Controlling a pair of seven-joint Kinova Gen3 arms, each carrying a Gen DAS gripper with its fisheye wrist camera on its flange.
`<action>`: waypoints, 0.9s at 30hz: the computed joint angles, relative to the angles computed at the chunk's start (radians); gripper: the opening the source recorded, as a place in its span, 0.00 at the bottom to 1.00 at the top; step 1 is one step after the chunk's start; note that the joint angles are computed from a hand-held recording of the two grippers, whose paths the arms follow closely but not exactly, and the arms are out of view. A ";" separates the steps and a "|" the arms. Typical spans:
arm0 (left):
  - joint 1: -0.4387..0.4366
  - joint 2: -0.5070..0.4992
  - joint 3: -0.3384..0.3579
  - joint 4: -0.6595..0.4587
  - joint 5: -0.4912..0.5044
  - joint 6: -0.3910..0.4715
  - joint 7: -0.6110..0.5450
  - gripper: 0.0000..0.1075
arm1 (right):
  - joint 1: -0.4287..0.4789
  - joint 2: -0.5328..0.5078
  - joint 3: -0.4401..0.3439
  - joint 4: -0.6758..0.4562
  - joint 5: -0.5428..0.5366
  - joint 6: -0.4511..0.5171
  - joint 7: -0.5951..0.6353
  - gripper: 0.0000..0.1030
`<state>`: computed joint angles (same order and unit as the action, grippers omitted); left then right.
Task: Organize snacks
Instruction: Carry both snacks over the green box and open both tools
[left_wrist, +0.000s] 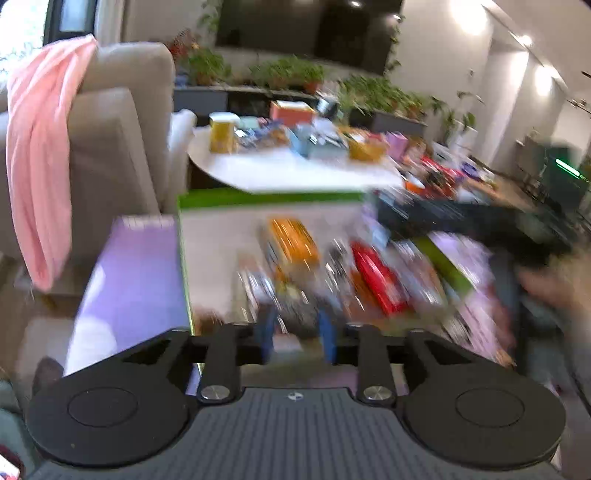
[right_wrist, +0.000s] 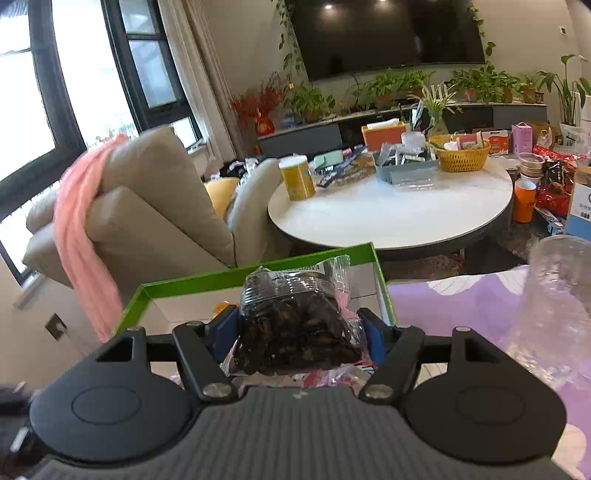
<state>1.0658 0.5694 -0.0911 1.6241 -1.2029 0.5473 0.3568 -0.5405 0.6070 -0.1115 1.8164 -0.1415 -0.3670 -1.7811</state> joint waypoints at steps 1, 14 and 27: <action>0.003 -0.013 0.016 0.024 -0.011 -0.021 -0.001 0.34 | 0.001 0.009 -0.002 -0.011 0.000 0.003 -0.002 0.64; -0.062 0.052 0.280 0.016 0.153 0.018 -0.373 0.49 | -0.015 -0.111 -0.015 0.191 -0.011 -0.118 0.029 0.65; 0.175 -0.014 -0.173 -0.024 0.014 0.064 -0.094 0.22 | -0.001 -0.183 -0.059 0.418 0.009 -0.154 -0.012 0.65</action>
